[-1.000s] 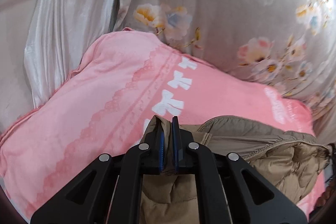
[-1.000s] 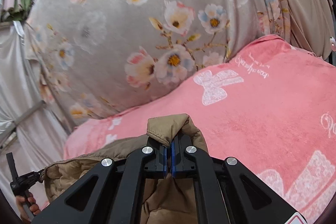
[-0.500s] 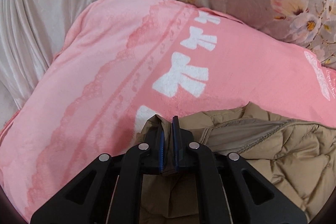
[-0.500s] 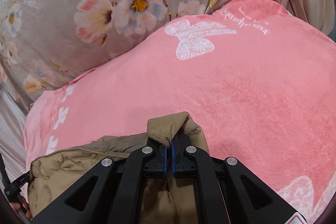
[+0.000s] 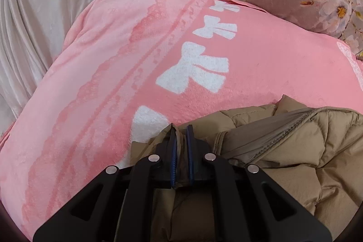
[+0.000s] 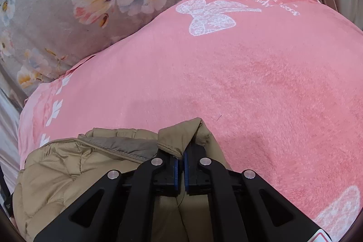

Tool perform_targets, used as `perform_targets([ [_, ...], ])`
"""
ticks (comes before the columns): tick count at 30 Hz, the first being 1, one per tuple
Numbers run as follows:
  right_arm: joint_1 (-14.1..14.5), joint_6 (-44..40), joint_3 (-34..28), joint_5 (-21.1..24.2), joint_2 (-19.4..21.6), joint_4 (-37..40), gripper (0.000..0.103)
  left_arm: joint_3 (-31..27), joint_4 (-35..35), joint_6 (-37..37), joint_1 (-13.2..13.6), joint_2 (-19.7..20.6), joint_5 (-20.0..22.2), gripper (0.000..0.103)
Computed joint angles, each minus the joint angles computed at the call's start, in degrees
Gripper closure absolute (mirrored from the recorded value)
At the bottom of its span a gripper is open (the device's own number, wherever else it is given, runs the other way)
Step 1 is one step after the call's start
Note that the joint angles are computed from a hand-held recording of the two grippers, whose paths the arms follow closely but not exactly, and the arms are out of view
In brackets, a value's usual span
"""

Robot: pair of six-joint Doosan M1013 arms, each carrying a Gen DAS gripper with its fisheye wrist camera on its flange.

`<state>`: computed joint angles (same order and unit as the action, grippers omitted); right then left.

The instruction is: Fold large clothes

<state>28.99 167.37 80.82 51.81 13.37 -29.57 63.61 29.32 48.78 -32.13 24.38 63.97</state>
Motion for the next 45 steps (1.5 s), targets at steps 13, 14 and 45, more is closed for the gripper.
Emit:
perform_targets([
  [13, 0.03, 0.14, -0.16, -0.17, 0.61, -0.43, 0.103, 1.64, 1.45, -2.36, -0.07, -0.35, -2.26, 0.095],
  [14, -0.10, 0.43, 0.27, -1.02, 0.38, -0.30, 0.102, 1.74, 1.37, -2.42, -0.04, -0.41, -2.43, 0.095],
  [45, 6.17, -21.08, -15.37, 6.96, 8.08, 0.31, 0.086, -5.47, -3.06, 5.14, -5.03, 2.95, -2.04, 0.038],
])
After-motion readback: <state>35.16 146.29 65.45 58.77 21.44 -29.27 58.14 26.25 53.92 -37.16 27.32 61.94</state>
